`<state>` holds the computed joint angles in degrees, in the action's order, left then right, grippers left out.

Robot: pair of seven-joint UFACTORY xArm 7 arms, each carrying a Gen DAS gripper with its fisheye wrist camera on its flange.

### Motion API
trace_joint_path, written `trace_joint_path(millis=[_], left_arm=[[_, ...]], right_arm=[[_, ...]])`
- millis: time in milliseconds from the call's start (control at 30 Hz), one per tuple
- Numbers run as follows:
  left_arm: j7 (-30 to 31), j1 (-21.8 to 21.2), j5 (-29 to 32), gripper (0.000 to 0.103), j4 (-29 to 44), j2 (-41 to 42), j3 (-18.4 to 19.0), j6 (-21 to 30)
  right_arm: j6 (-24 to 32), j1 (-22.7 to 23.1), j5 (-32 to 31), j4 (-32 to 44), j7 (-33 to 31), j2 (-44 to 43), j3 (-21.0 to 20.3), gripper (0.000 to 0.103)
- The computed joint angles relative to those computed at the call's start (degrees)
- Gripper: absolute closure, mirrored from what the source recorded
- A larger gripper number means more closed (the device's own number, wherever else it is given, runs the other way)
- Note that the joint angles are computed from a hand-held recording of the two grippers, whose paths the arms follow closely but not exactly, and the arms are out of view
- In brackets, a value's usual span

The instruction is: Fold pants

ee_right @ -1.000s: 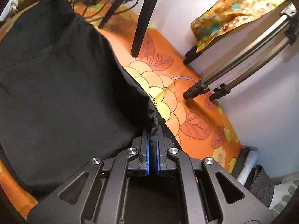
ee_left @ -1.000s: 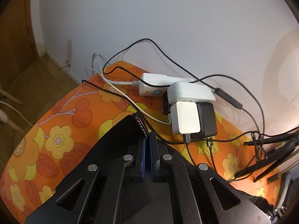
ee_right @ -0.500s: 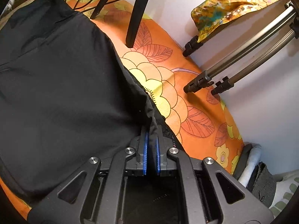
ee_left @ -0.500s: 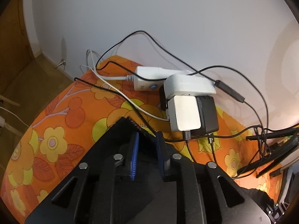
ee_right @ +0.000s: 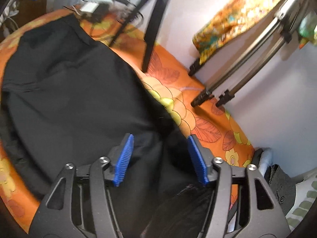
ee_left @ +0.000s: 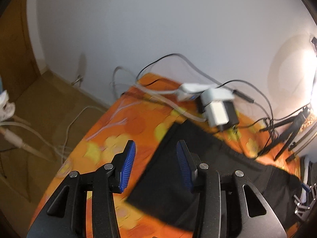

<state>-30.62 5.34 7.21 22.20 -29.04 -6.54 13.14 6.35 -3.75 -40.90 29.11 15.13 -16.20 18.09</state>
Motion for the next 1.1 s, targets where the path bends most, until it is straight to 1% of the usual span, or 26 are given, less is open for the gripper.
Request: trace_joint_path(millis=[33, 100, 133, 167, 233, 300, 333, 367, 433, 467, 500, 600, 667, 733, 833, 867, 900, 933, 1000, 1067, 1100], left_arm=[[0.7, -0.6, -0.5, 0.061, -1.0, -1.0, 1.1, 0.5], [3.2, -2.6, -2.7, 0.061, -4.0, -3.1, 4.7, 1.5], [4.9, -4.4, -4.6, 0.061, -5.2, -3.5, 7.0, 1.7], [6.7, -6.0, -6.6, 0.061, -6.3, -3.6, 9.0, 1.7], [8.6, -7.0, -8.9, 0.061, -7.7, -3.5, 10.0, 1.5], [10.7, -8.5, -11.0, 0.061, -8.6, -3.0, 10.8, 1.1], [12.1, -10.0, -12.4, 0.061, -8.7, -2.3, 11.7, 0.6], [13.2, -10.9, -13.5, 0.061, -8.6, -1.8, 12.2, 0.7], [14.7, -11.9, -15.4, 0.058, -7.7, 0.1, 12.4, 0.9], [15.2, -11.8, -15.9, 0.053, -7.6, 0.8, 12.1, 0.8], [15.7, -11.8, -16.5, 0.051, -7.3, 1.4, 11.9, 0.6], [17.0, -11.6, -17.9, 0.05, -6.6, 3.5, 12.0, 0.2], [17.8, -11.7, -19.2, 0.05, -6.3, 4.9, 12.4, -0.2], [17.3, -10.6, -19.0, 0.05, -6.5, 5.9, 10.8, -1.5], [16.1, -8.7, -17.5, 0.05, -6.7, 6.0, 8.7, -1.9], [15.1, -7.7, -16.6, 0.05, -6.8, 6.0, 7.5, -2.3], [13.9, -6.7, -15.5, 0.052, -6.9, 6.1, 6.3, -2.5], [11.9, -4.9, -13.7, 0.055, -7.1, 6.0, 4.1, -2.7], [9.3, -3.3, -11.0, 0.079, -7.3, 5.8, 1.8, -2.7], [7.2, -2.2, -8.6, 0.084, -7.1, 5.8, 0.5, -2.4], [6.7, -2.2, -7.8, 0.091, -7.2, 5.7, 0.5, -2.7]], right_arm=[[-0.1, 2.6, 2.2, -1.3, -1.7, -1.8, -1.6, 0.041], [0.1, 7.2, 7.0, -3.1, -5.1, -4.2, -4.1, 0.041], [0.5, 11.8, 11.2, -4.1, -8.3, -5.6, -7.0, 0.041], [1.1, 15.4, 14.7, -4.7, -11.0, -6.5, -9.3, 0.041], [4.5, 24.4, 23.0, -5.3, -16.2, -8.9, -14.1, 0.041], [5.9, 30.8, 29.5, -6.1, -20.4, -10.2, -17.4, 0.04], [6.3, 33.6, 32.6, -6.3, -22.1, -10.4, -18.7, 0.037], [6.4, 35.4, 34.8, -6.5, -23.4, -10.4, -19.3, 0.036], [7.1, 39.5, 39.3, -6.7, -25.7, -10.0, -20.1, 0.032], [6.9, 39.8, 40.2, -6.8, -26.2, -9.4, -19.1, 0.032], [6.3, 39.5, 40.4, -6.9, -26.4, -8.6, -17.6, 0.032], [4.7, 37.5, 40.2, -6.5, -26.6, -5.2, -12.5, 0.031], [4.4, 36.5, 40.6, -6.1, -26.8, -3.5, -10.1, 0.031], [3.9, 35.0, 39.5, -5.7, -26.1, -2.1, -7.4, 0.031], [2.5, 32.4, 36.3, -5.5, -23.9, -0.5, -3.7, 0.03], [3.9, 33.3, 36.8, -4.8, -24.4, -0.1, -4.4, 0.03], [3.7, 32.9, 36.3, -4.7, -23.9, 0.2, -3.9, 0.03], [3.2, 31.7, 34.9, -4.4, -22.5, 0.9, -2.6, 0.03], [2.7, 30.8, 33.2, -4.2, -21.2, 1.4, -1.8, 0.03], [2.4, 30.8, 32.4, -4.0, -20.5, 1.9, -1.8, 0.03], [2.2, 30.3, 31.6, -3.8, -19.7, 2.2, -1.3, 0.03]])
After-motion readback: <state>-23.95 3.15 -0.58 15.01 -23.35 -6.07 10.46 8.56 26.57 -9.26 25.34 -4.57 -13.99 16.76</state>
